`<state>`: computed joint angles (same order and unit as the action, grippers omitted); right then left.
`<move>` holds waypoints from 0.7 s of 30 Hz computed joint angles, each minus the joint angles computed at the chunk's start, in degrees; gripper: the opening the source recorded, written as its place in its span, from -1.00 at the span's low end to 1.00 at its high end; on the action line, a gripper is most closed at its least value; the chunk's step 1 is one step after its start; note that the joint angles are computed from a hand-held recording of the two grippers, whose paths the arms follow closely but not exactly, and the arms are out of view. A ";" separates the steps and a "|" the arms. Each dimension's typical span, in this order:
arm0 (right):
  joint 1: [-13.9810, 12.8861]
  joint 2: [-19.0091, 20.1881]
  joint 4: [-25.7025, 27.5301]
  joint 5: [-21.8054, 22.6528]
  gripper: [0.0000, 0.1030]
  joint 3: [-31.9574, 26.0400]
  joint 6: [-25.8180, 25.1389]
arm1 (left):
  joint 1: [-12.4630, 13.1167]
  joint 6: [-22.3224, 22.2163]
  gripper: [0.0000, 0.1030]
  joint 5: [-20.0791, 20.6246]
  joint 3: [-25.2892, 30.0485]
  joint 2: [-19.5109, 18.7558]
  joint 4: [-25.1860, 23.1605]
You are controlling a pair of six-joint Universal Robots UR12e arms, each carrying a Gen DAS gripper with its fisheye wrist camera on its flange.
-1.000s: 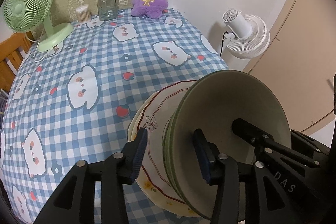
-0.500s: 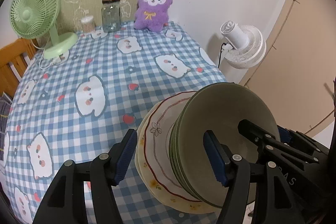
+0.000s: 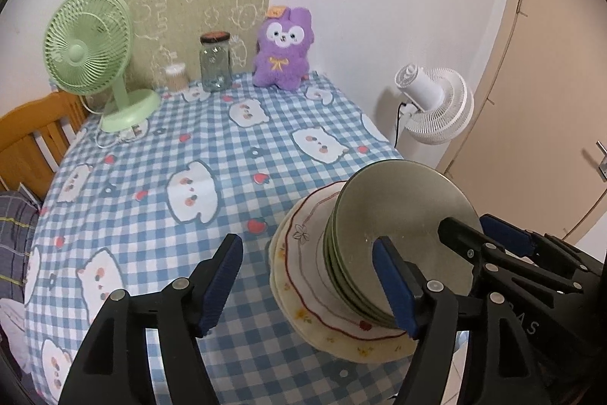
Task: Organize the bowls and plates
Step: 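Open both tools and release the bowl stack on the plates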
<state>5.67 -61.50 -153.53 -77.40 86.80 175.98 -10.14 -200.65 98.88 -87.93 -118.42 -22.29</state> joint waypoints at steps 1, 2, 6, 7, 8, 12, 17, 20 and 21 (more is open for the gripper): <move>0.13 -0.33 -0.81 -0.43 0.04 0.51 0.01 | -0.05 -0.05 0.45 0.31 -0.58 0.35 0.70; 0.25 -0.70 -1.76 -0.74 0.05 1.12 0.03 | -0.09 -0.08 0.47 0.64 -1.20 0.74 1.34; 0.77 -2.02 -4.83 -2.26 0.12 3.19 0.54 | -0.28 -0.25 0.51 2.17 -3.11 1.93 3.36; 0.86 -2.32 -5.47 -2.56 0.13 3.65 0.62 | -0.44 -0.09 0.52 2.76 -3.66 2.29 4.09; 0.93 -2.56 -5.93 -2.73 0.15 4.01 0.69 | -0.58 0.01 0.54 3.40 -4.11 2.55 4.66; 1.19 -3.97 -8.28 -3.14 0.18 6.20 0.85 | -1.16 0.01 0.64 6.36 -6.01 3.79 6.32; 1.35 -5.60 -10.74 -2.35 0.19 8.75 0.49 | -1.64 -0.82 0.78 9.25 -8.56 5.53 7.78; 1.52 -6.42 -12.18 -1.94 0.22 10.07 0.10 | -1.91 -1.25 0.84 11.10 -9.93 6.36 8.81; 1.65 -6.67 -12.63 -1.98 0.25 10.49 0.03 | -1.98 -1.34 0.84 11.56 -10.37 6.64 9.20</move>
<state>7.32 -68.17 -166.16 -79.38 97.29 176.01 -12.11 -201.98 110.45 -98.31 -111.79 -13.08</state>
